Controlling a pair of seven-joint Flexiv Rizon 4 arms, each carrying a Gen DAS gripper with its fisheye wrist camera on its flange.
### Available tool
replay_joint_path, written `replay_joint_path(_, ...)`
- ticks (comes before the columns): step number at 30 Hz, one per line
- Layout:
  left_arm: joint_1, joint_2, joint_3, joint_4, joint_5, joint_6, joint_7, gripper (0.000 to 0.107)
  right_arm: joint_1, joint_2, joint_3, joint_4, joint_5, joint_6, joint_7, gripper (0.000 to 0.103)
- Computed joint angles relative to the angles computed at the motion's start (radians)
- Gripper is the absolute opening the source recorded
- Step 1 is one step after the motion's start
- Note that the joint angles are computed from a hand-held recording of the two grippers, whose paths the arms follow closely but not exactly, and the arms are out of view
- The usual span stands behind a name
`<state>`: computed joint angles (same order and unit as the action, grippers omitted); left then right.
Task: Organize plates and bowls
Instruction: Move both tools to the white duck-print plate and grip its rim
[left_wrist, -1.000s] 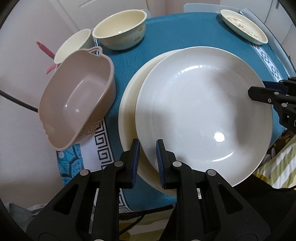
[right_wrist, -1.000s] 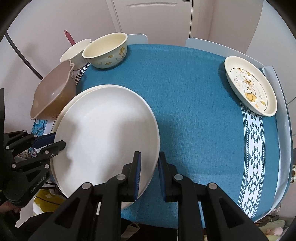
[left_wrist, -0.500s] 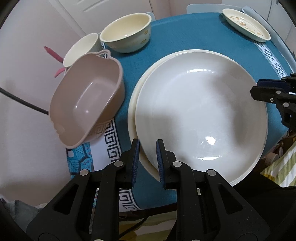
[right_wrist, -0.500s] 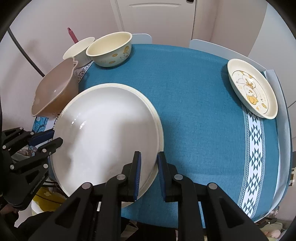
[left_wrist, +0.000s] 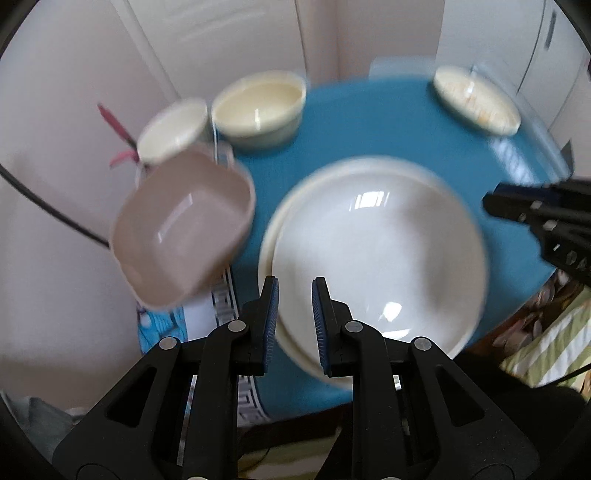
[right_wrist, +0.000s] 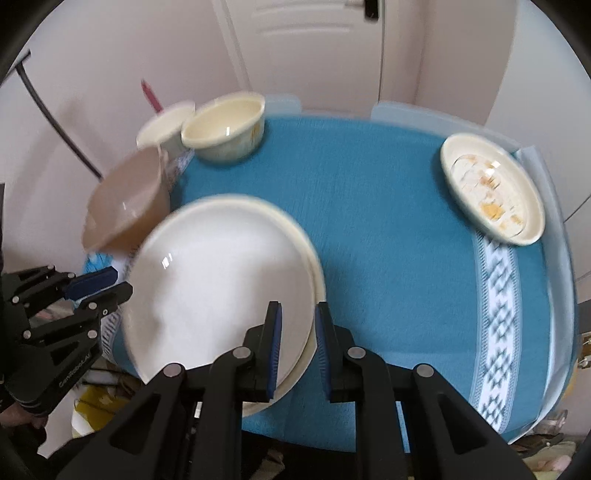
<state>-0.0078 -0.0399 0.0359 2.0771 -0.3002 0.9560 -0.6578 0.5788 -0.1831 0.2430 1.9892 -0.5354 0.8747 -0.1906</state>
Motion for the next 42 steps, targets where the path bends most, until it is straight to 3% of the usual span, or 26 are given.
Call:
replay_joint_path(1, -0.004, 0.012, -0.007, 0.004, -0.055, 0.015, 0.03, 0.034, 0.001, 0.018, -0.005, 0.009, -0.021, 0.001, 0.02, 0.017)
replay_joint_path(2, -0.009, 0.02, -0.011, 0.008, -0.097, 0.028, 0.052, 0.062, -0.002, 0.035, -0.007, 0.02, -0.039, 0.005, 0.039, 0.017)
replay_joint_path(4, -0.032, 0.038, -0.024, 0.026, -0.234, 0.092, 0.13, 0.102, -0.015, 0.074, -0.006, 0.043, -0.063, 0.016, 0.075, 0.017)
replay_joint_path(5, -0.05, 0.049, -0.032, 0.038, -0.324, 0.126, 0.192, 0.103, -0.023, 0.088, -0.004, 0.051, -0.071, 0.022, 0.089, 0.023)
replay_joint_path(7, -0.064, 0.042, -0.036, 0.007, -0.387, 0.086, 0.255, 0.103, -0.037, 0.133, 0.001, 0.08, -0.111, 0.019, 0.146, 0.062)
replay_joint_path(8, -0.067, 0.037, -0.038, -0.009, -0.397, 0.062, 0.271, 0.103, -0.045, 0.156, 0.007, 0.096, -0.137, 0.011, 0.182, 0.093)
replay_joint_path(9, -0.073, 0.029, -0.043, -0.025, -0.41, 0.047, 0.285, 0.103, -0.055, 0.176, 0.012, 0.111, -0.165, 0.007, 0.217, 0.102)
replay_joint_path(12, -0.076, -0.006, -0.056, -0.091, -0.434, -0.056, 0.287, 0.103, -0.085, 0.251, 0.038, 0.151, -0.193, -0.052, 0.283, 0.102)
replay_joint_path(16, -0.08, -0.063, -0.085, -0.192, -0.433, -0.183, 0.248, 0.103, -0.116, 0.338, 0.063, 0.147, -0.088, -0.207, 0.217, 0.102)
replay_joint_path(20, -0.107, -0.131, -0.126, -0.288, -0.41, -0.233, 0.21, 0.103, -0.187, 0.435, 0.069, 0.186, -0.122, -0.236, 0.205, 0.102)
replay_joint_path(23, -0.131, -0.2, -0.156, -0.355, -0.378, -0.247, 0.16, 0.103, -0.239, 0.456, 0.057, 0.215, -0.148, -0.222, 0.156, 0.102)
replay_joint_path(27, -0.175, -0.331, -0.181, -0.474, -0.274, -0.268, 0.024, 0.102, -0.322, 0.46, 0.005, 0.315, -0.154, -0.024, 0.146, 0.102)
replay_joint_path(31, -0.22, -0.464, -0.186, -0.605, -0.151, -0.301, -0.12, 0.094, -0.379, 0.395, -0.046, 0.391, -0.055, 0.19, 0.096, 0.101)
replay_joint_path(35, -0.259, -0.568, -0.177, -0.706, -0.052, -0.305, -0.231, 0.08, -0.465, 0.307, -0.066, 0.466, -0.093, 0.459, 0.169, 0.089)
replay_joint_path(37, -0.268, -0.618, -0.181, -0.757, -0.025, -0.321, -0.261, 0.073, -0.531, 0.256, -0.081, 0.497, -0.207, 0.603, 0.27, 0.082)
replay_joint_path(42, -0.284, -0.698, -0.183, -0.846, 0.022, -0.358, -0.293, 0.049, -0.652, 0.153, -0.192, 0.476, -0.736, 0.789, 0.673, 0.056)
